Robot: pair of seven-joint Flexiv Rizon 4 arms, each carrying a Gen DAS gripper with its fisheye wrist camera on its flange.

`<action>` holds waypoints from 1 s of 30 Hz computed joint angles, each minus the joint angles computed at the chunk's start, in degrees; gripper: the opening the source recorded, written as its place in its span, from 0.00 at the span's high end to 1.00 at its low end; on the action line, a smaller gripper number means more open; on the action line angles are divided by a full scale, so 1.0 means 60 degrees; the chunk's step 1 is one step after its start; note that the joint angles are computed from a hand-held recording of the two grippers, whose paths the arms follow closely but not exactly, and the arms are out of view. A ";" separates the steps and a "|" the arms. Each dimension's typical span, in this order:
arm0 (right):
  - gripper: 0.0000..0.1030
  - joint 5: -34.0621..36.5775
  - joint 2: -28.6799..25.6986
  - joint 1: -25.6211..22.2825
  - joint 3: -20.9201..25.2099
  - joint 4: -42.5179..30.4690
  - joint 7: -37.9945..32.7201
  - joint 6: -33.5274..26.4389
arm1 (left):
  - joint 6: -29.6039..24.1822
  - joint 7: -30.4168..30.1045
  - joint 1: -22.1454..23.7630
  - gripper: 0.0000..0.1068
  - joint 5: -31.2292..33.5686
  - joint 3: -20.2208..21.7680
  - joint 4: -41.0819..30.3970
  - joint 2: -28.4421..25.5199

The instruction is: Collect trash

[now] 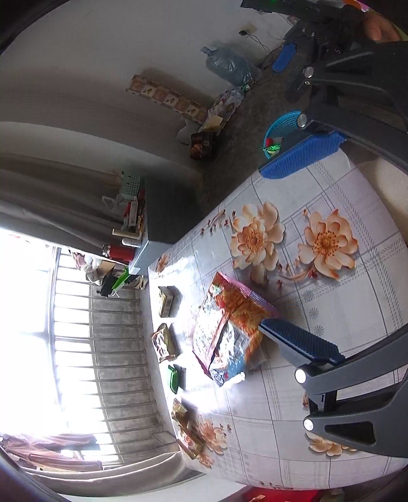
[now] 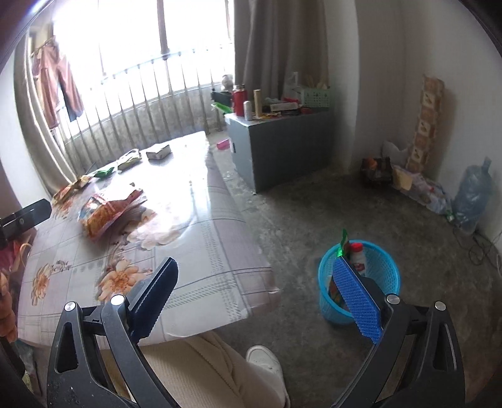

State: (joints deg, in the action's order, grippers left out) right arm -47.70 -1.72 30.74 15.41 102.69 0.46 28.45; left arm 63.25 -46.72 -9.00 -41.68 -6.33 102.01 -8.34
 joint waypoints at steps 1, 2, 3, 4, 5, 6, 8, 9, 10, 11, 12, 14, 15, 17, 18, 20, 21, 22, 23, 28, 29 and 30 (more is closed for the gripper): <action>0.08 -0.0071 -0.0090 0.0013 -0.0020 -0.0096 -0.0064 0.0070 | 0.0009 -0.0094 0.0031 0.17 0.0024 0.0051 0.0013 0.0003; 0.08 -0.0203 -0.0175 0.0022 -0.0057 -0.0168 -0.0083 0.0159 | 0.0000 -0.0222 0.0086 0.17 0.0076 0.0119 0.0010 -0.0003; 0.08 -0.0351 -0.0249 0.0018 -0.0105 -0.0207 -0.0096 0.0330 | 0.0027 -0.0317 0.0144 0.17 0.0099 0.0174 0.0024 0.0000; 0.08 -0.0437 -0.0308 -0.0013 -0.0162 -0.0219 -0.0180 0.0618 | 0.0099 -0.0413 0.0191 0.17 0.0142 0.0220 0.0046 0.0001; 0.08 -0.0387 -0.0379 -0.0052 -0.0214 -0.0263 -0.0349 0.0937 | 0.0209 -0.0507 0.0249 0.17 0.0198 0.0276 0.0077 -0.0001; 0.08 -0.0207 -0.0474 -0.0101 -0.0266 -0.0351 -0.0607 0.1297 | 0.0297 -0.0607 0.0306 0.17 0.0269 0.0316 0.0077 -0.0030; 0.08 0.0315 -0.0741 -0.0182 -0.0358 -0.0556 -0.1155 0.2079 | 0.0452 -0.0926 0.0421 0.15 0.0514 0.0417 0.0091 -0.0090; 0.08 0.0509 -0.0913 -0.0140 -0.0389 -0.0742 -0.1310 0.2238 | 0.0470 -0.1079 0.0486 0.15 0.0621 0.0451 0.0087 -0.0124; 0.08 0.0716 -0.1060 -0.0109 -0.0430 -0.0907 -0.1491 0.2354 | 0.0448 -0.1181 0.0567 0.15 0.0678 0.0468 0.0064 -0.0181; 0.08 0.0911 -0.1218 -0.0072 -0.0477 -0.1089 -0.1687 0.2448 | 0.0430 -0.1367 0.0636 0.15 0.0799 0.0508 0.0046 -0.0234; 0.08 0.1090 -0.1351 -0.0033 -0.0517 -0.1244 -0.1861 0.2562 | 0.0413 -0.1513 0.0705 0.15 0.0889 0.0526 0.0010 -0.0303; 0.08 0.1484 -0.1653 0.0047 -0.0605 -0.1624 -0.2211 0.2718 | 0.0276 -0.1822 0.0846 0.15 0.1077 0.0550 -0.0136 -0.0481; 0.08 0.1822 -0.1805 0.0042 -0.0633 -0.1835 -0.2462 0.2817 | 0.0192 -0.2022 0.0909 0.15 0.1218 0.0574 -0.0243 -0.0587; 0.08 0.2732 -0.2095 -0.0072 -0.0630 -0.2173 -0.2976 0.3408 | 0.0165 -0.2227 0.1032 0.15 0.1294 0.0539 -0.0368 -0.0743; 0.08 0.3294 -0.2253 -0.0165 -0.0596 -0.2315 -0.3235 0.3856 | 0.0155 -0.2294 0.1093 0.15 0.1320 0.0514 -0.0457 -0.0838; 0.08 0.4714 -0.2714 -0.0394 -0.0397 -0.2742 -0.3877 0.4839 | 0.0154 -0.2498 0.1165 0.15 0.1541 0.0519 -0.0671 -0.1032; 0.08 0.5471 -0.3027 -0.0517 -0.0248 -0.3057 -0.4246 0.5276 | 0.0183 -0.2645 0.1175 0.15 0.1750 0.0553 -0.0796 -0.1132; 0.08 0.6100 -0.3294 -0.0602 -0.0127 -0.3360 -0.4523 0.5520 | 0.0178 -0.2868 0.1157 0.15 0.2079 0.0629 -0.0967 -0.1246; 0.11 0.6684 -0.3580 -0.0688 -0.0005 -0.3719 -0.4780 0.5663 | 0.0151 -0.3091 0.1137 0.15 0.2418 0.0705 -0.1146 -0.1355; 0.19 0.8568 -0.4829 -0.0920 0.0376 -0.5366 -0.5669 0.5737 | -0.0491 -0.4598 0.0920 0.15 0.4414 0.1259 -0.2503 -0.2107; 0.21 0.8838 -0.5060 -0.0953 0.0429 -0.5700 -0.5758 0.5600 | -0.0769 -0.4966 0.0837 0.15 0.4873 0.1411 -0.2872 -0.2293; 0.22 0.9077 -0.5269 -0.0964 0.0462 -0.6002 -0.5814 0.5484 | -0.1034 -0.5313 0.0759 0.15 0.5294 0.1546 -0.3205 -0.2453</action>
State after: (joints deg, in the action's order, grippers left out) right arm 6.76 -33.34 24.95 18.18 66.67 -34.42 61.35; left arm 57.05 -78.60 -4.45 -9.92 2.95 82.78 -23.06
